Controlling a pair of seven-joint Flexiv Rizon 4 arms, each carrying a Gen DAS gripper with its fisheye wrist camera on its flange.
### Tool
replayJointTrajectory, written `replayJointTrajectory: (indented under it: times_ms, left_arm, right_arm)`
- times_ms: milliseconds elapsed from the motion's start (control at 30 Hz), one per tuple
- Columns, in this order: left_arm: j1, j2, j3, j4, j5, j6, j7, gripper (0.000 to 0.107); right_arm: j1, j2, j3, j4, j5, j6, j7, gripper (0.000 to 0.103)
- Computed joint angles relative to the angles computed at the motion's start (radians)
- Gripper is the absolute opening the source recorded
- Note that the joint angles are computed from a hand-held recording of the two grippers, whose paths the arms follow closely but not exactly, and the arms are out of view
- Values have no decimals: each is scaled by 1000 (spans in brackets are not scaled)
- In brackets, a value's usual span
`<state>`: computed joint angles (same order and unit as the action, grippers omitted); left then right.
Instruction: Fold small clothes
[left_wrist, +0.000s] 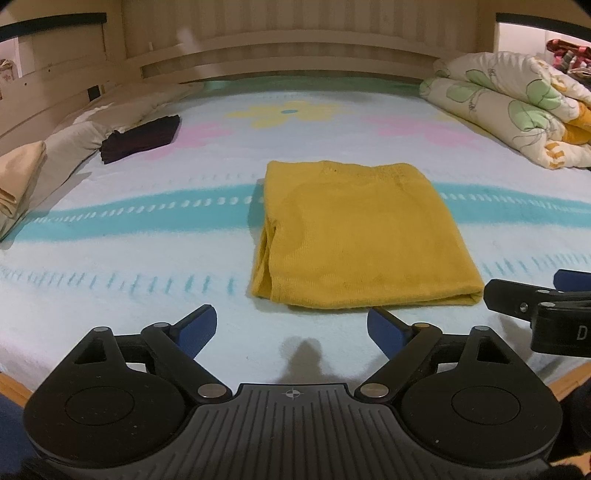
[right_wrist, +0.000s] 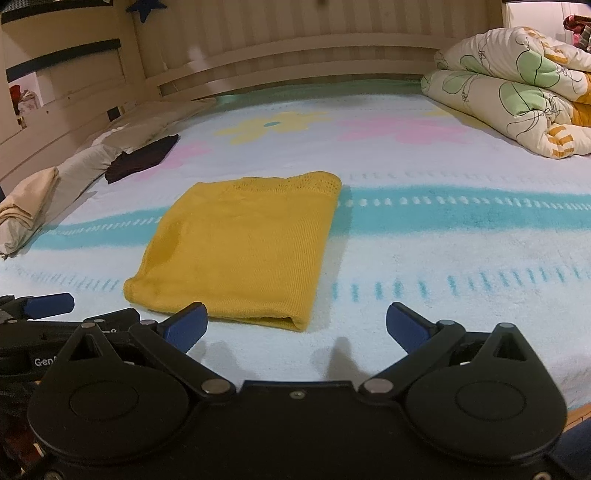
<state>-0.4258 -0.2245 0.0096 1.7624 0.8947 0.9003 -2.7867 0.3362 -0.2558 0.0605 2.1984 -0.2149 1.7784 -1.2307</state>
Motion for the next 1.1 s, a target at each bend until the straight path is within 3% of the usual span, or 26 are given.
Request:
replayJointTrajectory:
  times_ms: [133,567,767,933,1100]
  left_arm:
    - [-1,-4,-1,-4,-4,-5,-3,89]
    - [-3,-15,3,-11,-25,-3,5,89]
    - [-4,-17,6,-11,-33,0,4,89]
    - [-4,-19,7,-11,-40,3,5,89]
    - [-5,-22,9,-14,-45,0,3,89]
  right_arm:
    - [7,0,-5,-2,0,-11,5,103]
    - [414,29,-436,54,-5,-26,30,103]
    - [450,35,-485,61,-65,-39,83,102]
    - [656,41,-702,90,-50,-31,90,102]
    - [560,43,-595,73,-62,-45,96,102]
